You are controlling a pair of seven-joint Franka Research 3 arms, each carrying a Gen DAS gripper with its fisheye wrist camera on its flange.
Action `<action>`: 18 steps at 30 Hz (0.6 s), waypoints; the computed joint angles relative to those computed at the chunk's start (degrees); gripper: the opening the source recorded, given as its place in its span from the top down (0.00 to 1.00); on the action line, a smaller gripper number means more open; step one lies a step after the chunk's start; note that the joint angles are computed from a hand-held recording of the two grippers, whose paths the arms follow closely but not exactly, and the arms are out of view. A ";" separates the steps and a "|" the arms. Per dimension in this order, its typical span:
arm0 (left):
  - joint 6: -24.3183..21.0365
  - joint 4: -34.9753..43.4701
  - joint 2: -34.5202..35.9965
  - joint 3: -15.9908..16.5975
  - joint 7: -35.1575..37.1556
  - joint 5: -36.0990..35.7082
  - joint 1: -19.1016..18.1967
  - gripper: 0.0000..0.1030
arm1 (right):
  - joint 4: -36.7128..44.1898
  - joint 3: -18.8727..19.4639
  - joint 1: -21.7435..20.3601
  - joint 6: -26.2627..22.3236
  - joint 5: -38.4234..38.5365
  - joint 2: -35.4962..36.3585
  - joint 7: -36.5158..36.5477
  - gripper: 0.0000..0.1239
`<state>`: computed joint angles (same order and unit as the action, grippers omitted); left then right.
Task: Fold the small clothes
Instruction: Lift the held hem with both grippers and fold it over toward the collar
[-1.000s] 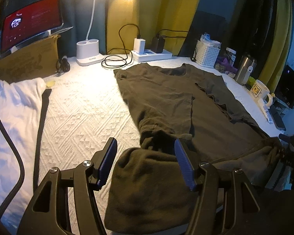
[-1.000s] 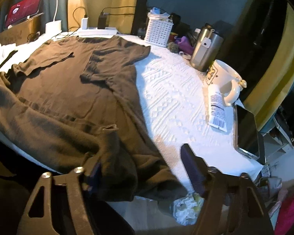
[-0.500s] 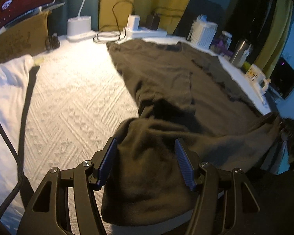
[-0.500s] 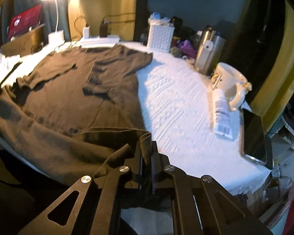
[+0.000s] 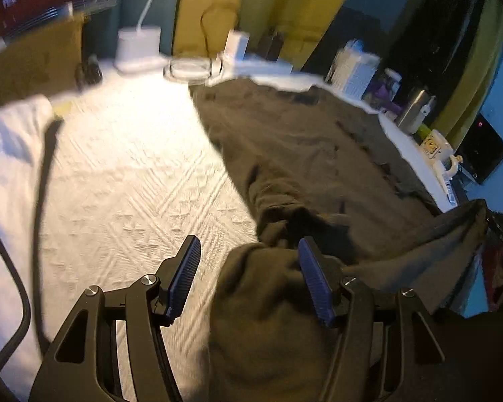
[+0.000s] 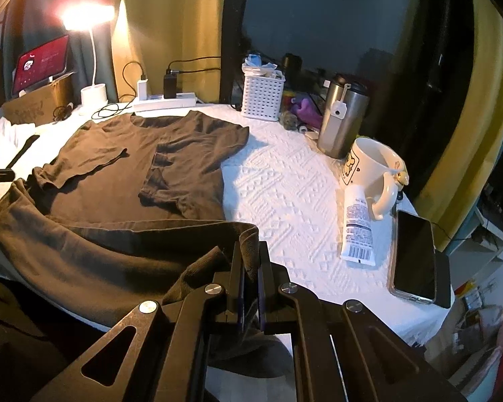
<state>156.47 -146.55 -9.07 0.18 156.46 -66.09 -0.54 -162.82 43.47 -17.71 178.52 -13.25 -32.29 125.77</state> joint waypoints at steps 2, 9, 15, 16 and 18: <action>-0.95 0.96 2.29 -0.30 -2.23 2.41 0.42 0.48 | 0.07 -0.04 -0.14 0.31 -0.04 -0.08 0.01 0.96; -3.73 -8.06 -10.77 1.06 3.73 2.63 -0.93 0.93 | 0.78 0.05 -0.57 1.86 0.69 -0.86 -1.04 0.96; -10.04 -14.69 -24.89 7.02 3.53 9.29 -2.78 0.93 | 1.72 0.99 -1.84 2.88 2.37 -2.93 -2.84 0.96; -10.09 -14.91 -24.14 7.54 2.68 10.70 -2.96 0.93 | 1.83 1.31 -2.30 2.92 2.63 -2.62 -3.10 0.96; -11.01 -14.60 -20.92 7.98 -0.58 14.52 -2.80 0.93 | 1.95 3.02 -4.25 3.29 3.01 -1.16 -3.07 0.96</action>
